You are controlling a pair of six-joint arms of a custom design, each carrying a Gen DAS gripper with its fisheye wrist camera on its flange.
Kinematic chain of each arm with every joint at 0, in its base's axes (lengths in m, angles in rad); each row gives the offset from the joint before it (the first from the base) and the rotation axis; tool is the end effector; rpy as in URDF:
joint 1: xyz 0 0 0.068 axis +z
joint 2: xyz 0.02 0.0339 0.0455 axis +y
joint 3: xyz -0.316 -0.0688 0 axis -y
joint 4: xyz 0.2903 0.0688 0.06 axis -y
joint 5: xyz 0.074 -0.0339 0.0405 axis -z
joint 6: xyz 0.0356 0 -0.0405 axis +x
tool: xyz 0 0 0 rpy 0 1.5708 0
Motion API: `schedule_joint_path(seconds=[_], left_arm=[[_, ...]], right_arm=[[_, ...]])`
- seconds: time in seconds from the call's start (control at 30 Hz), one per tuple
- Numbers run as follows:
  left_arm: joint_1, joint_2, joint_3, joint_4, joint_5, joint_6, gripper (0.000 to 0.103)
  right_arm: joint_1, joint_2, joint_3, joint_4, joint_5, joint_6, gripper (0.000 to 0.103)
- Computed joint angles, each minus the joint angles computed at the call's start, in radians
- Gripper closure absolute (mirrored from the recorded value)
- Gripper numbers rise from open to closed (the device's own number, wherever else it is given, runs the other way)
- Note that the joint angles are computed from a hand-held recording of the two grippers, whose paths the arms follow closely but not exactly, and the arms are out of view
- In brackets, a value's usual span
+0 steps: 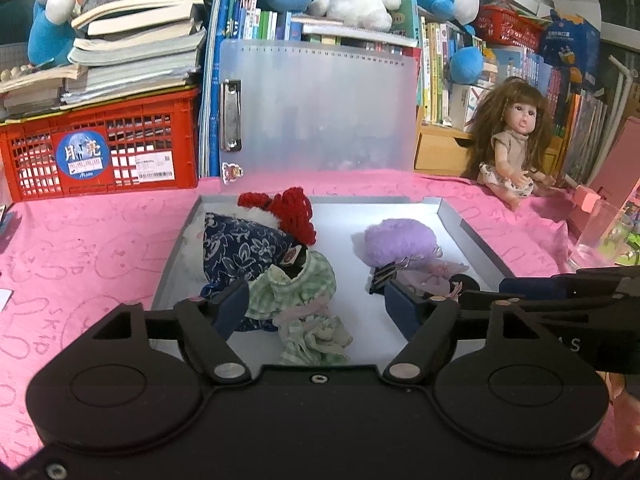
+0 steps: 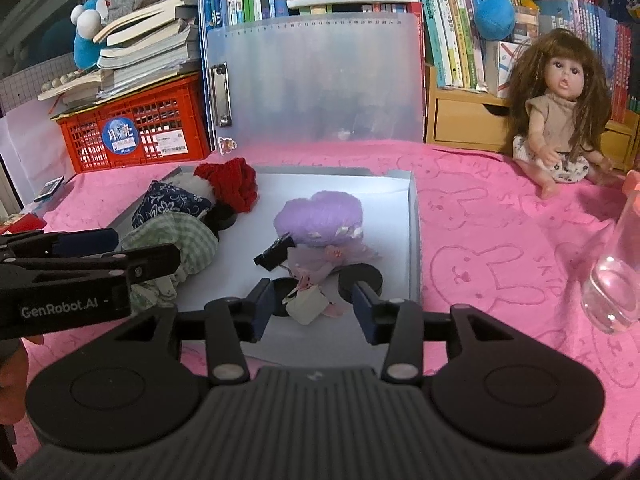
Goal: Organize objects
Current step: 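Lower both toys into the box and open both tools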
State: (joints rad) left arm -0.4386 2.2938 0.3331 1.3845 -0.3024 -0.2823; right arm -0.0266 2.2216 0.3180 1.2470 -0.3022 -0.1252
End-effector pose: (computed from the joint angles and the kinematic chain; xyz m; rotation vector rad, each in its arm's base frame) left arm 0.2442 -0.1028 0.0003 -0.0093 2.1195 -0.1032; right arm 0.2590 0.0037 0.0050 -0.2727 2.1873 0.2517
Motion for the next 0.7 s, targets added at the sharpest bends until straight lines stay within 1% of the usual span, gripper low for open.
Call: schedule_joint_path(seconds=[0.17,0.33,0.5,0.57,0.7], left_arm=[[-0.012,-0.035,-0.032,0.021,-0.017,0.003,0.02],[-0.015,-0.071,-0.062,0.036,-0.029,-0.006,0.012],[-0.02,-0.095,-0.086,0.049,-0.048,-0.007,0.008],[-0.022,-0.101,-0.095,0.056,-0.055,-0.005,0.006],[-0.032,-0.113,-0.111,0.063,-0.067,-0.005,0.005]], right_arm=[[-0.003,-0.024,-0.021,0.014,0.0,-0.004,0.038],[-0.008,-0.049,-0.042,0.027,0.007,0.006,0.033],[-0.021,-0.072,-0.065,0.05,0.0,0.013,0.023],[-0.022,-0.077,-0.073,0.06,0.001,0.016,0.021],[-0.028,-0.09,-0.088,0.072,-0.003,0.018,0.019]])
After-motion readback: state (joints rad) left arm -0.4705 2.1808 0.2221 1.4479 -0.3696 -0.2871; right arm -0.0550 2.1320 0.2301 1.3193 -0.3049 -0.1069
